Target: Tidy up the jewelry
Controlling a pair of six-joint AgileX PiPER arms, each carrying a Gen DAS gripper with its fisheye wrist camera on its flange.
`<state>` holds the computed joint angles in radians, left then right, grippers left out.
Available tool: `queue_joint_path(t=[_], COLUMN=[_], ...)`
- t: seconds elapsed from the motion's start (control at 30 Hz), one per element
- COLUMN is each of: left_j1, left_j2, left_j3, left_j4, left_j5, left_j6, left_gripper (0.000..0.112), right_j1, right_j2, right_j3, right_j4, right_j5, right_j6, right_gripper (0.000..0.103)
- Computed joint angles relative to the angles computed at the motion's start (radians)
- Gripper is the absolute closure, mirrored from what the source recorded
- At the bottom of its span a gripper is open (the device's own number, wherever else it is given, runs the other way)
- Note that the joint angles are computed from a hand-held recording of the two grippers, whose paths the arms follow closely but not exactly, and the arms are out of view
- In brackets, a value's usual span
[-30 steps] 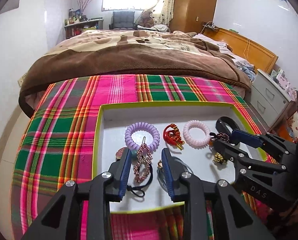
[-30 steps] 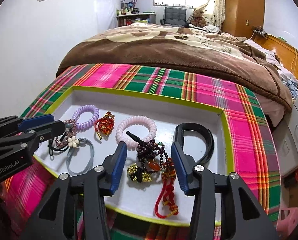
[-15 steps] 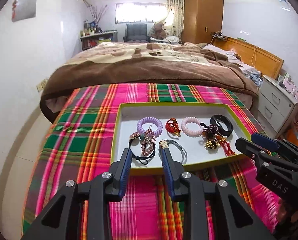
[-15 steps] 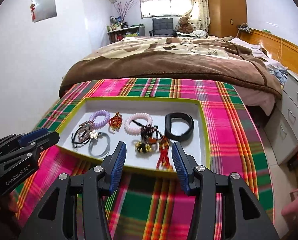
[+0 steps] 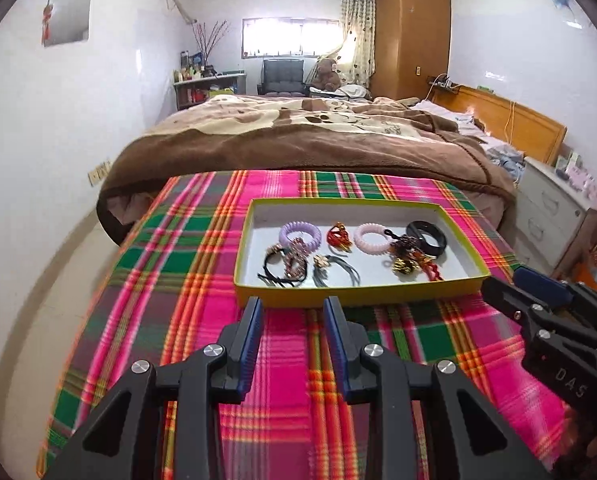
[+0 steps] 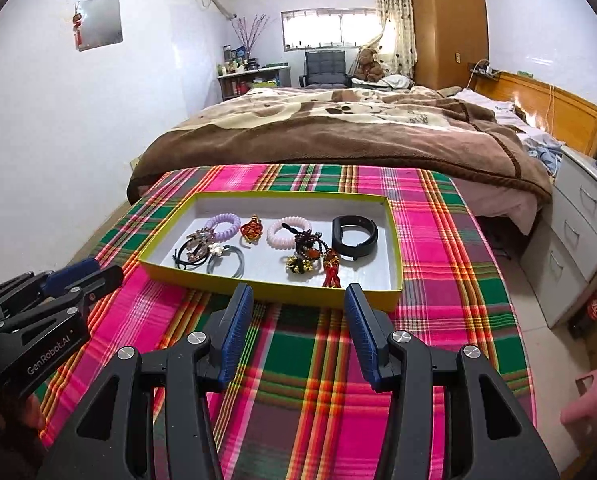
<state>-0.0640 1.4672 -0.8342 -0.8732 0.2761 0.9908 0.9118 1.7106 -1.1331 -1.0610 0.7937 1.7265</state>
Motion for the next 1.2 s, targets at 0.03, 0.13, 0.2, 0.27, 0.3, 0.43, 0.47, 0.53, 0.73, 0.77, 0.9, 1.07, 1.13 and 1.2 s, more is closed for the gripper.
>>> queue_joint_path(t=[0.03,0.13,0.2,0.27,0.3,0.43,0.47,0.53,0.73,0.77,0.9,1.07,1.13,1.2], left_j1=[0.005,0.012,0.021,0.020,0.021,0.023,0.024,0.029,0.024,0.024,0.031,0.026,0.026,0.028], left_j2=[-0.009,-0.021,-0.024,-0.026,-0.027,-0.026,-0.026,-0.025,-0.029,-0.028,-0.032,-0.036,-0.036,-0.036], left_j3=[0.007,0.016,0.019,0.022,0.023,0.025,0.024,0.022,0.025,0.023,0.020,0.018,0.018,0.018], left_j4=[-0.018,-0.039,-0.062,-0.056,-0.054,-0.037,-0.039,-0.048,-0.033,-0.018,-0.008,0.023,0.019,0.011], left_j5=[0.006,0.015,0.024,0.018,0.017,0.014,0.015,0.024,0.006,0.009,0.022,0.018,0.019,0.021], left_j6=[0.015,0.040,0.064,0.057,0.056,0.036,0.036,0.046,0.034,0.019,0.007,-0.023,-0.018,-0.010], left_gripper=[0.081,0.081,0.081,0.081,0.081,0.081,0.081,0.081,0.081,0.081,0.081,0.081,0.081,0.081], right_j1=[0.005,0.015,0.017,0.019,0.019,0.024,0.024,0.029,0.034,0.036,0.034,0.036,0.037,0.039], right_j2=[0.001,0.000,-0.001,0.002,0.002,0.008,0.008,0.009,0.009,0.009,0.013,0.014,0.014,0.013], right_j3=[-0.001,-0.001,0.000,-0.004,-0.002,-0.005,-0.005,-0.008,-0.011,-0.012,-0.017,-0.018,-0.018,-0.017], right_j4=[0.001,0.010,0.006,0.007,0.003,0.002,0.004,0.006,0.010,0.011,0.012,0.012,0.014,0.015], right_j5=[0.004,0.008,0.008,0.011,0.009,0.011,0.011,0.018,0.021,0.022,0.021,0.019,0.019,0.020], right_j6=[0.003,0.004,0.007,0.009,0.012,0.016,0.015,0.015,0.014,0.014,0.010,0.014,0.013,0.017], right_gripper=[0.055,0.055,0.055,0.055,0.055,0.055,0.055,0.055,0.055,0.055,0.055,0.055,0.055,0.055])
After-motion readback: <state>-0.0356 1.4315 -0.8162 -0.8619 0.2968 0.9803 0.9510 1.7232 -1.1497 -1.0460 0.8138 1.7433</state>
